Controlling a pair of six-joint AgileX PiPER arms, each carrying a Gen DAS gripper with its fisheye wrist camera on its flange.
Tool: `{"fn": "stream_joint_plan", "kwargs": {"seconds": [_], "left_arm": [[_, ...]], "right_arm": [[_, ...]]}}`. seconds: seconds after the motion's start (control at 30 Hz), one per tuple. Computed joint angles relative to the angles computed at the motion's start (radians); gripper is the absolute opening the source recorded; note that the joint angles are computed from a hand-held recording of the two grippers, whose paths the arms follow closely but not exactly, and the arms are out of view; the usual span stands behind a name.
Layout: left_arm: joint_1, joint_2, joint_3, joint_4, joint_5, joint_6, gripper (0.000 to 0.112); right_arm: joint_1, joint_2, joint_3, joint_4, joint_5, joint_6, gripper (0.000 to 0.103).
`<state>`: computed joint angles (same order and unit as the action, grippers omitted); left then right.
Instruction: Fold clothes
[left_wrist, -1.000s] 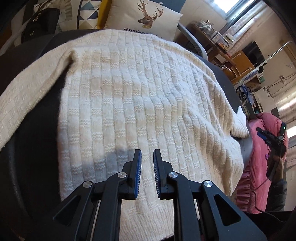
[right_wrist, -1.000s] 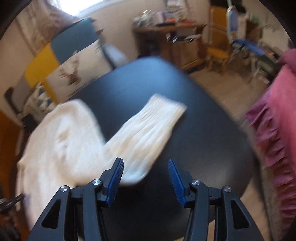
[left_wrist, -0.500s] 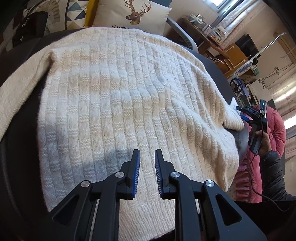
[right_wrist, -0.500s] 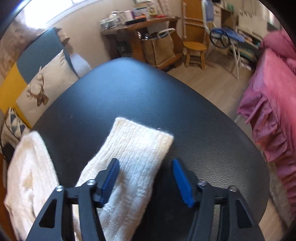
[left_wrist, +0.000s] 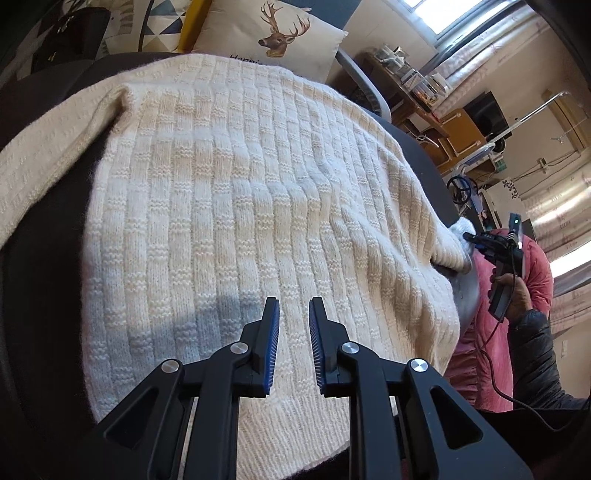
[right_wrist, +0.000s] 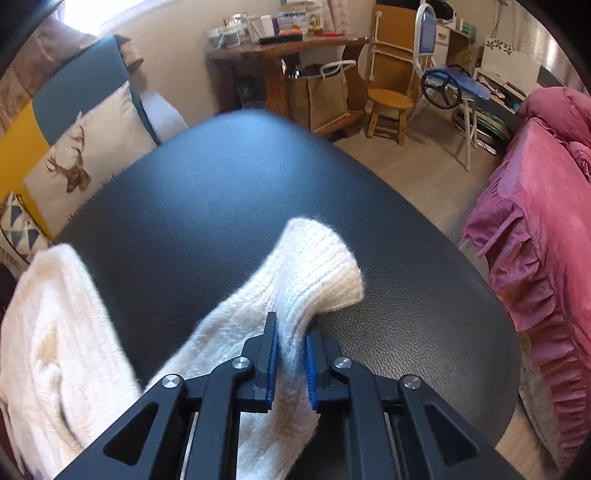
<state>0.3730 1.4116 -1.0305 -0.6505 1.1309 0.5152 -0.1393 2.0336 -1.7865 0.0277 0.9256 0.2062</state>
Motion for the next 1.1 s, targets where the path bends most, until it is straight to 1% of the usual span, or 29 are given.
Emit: {"fn": "stream_joint_plan", "kwargs": {"seconds": [0.1,0.2,0.27,0.37,0.4,0.43,0.5,0.53,0.57,0.63,0.77,0.9,0.93,1.0,1.03,1.07,1.1], "left_arm": [[0.014,0.0,0.001,-0.015,0.009,0.028,0.018],[0.03,0.008,-0.001,-0.04,0.021,0.06,0.018],[0.035,0.013,-0.001,-0.054,0.025,0.073,0.018],[0.036,0.02,-0.003,-0.07,0.027,0.083,0.018],[0.036,0.022,-0.004,-0.074,0.027,0.087,0.018],[0.035,0.028,-0.008,-0.077,0.028,0.087,0.018],[0.029,0.037,-0.016,-0.079,0.029,0.083,0.018],[0.024,0.037,-0.017,-0.077,0.027,0.079,0.018],[0.02,0.033,-0.016,-0.076,0.024,0.08,0.018],[0.015,0.026,-0.015,-0.074,0.021,0.08,0.018],[-0.005,0.022,-0.014,-0.059,0.017,0.058,0.018],[-0.052,0.012,-0.013,-0.009,-0.007,0.004,0.018],[-0.066,0.008,-0.014,0.007,-0.014,-0.011,0.018],[-0.097,0.007,-0.017,0.039,-0.025,-0.05,0.018],[-0.107,0.007,-0.016,0.045,-0.029,-0.062,0.018],[-0.123,0.007,-0.018,0.056,-0.033,-0.083,0.018],[-0.134,0.006,-0.022,0.065,-0.032,-0.1,0.018]], "right_arm": [[-0.005,-0.112,0.061,0.004,-0.005,0.0,0.011],[-0.035,-0.235,0.108,0.03,0.027,-0.004,0.011],[-0.095,-0.322,0.162,0.104,0.044,0.002,0.011],[-0.238,-0.422,0.257,0.268,0.051,0.029,0.013],[-0.283,-0.448,0.279,0.308,0.059,0.049,0.019],[-0.303,-0.435,0.265,0.309,0.099,0.046,0.029],[-0.325,-0.406,0.228,0.272,0.177,0.072,0.029],[-0.341,-0.395,0.226,0.286,0.2,0.074,0.029],[-0.345,-0.401,0.24,0.273,0.188,0.088,0.029],[-0.322,-0.416,0.258,0.212,0.127,0.044,0.029],[-0.206,-0.464,0.334,0.078,0.037,-0.239,0.029],[-0.023,-0.525,0.516,-0.28,-0.097,-0.39,0.027],[0.007,-0.526,0.55,-0.351,-0.117,-0.442,0.027],[0.03,-0.502,0.574,-0.385,-0.139,-0.509,0.026],[0.034,-0.489,0.581,-0.383,-0.149,-0.563,0.024],[0.008,-0.457,0.564,-0.34,-0.161,-0.626,0.024],[-0.011,-0.425,0.527,-0.295,-0.138,-0.681,0.024]]}}
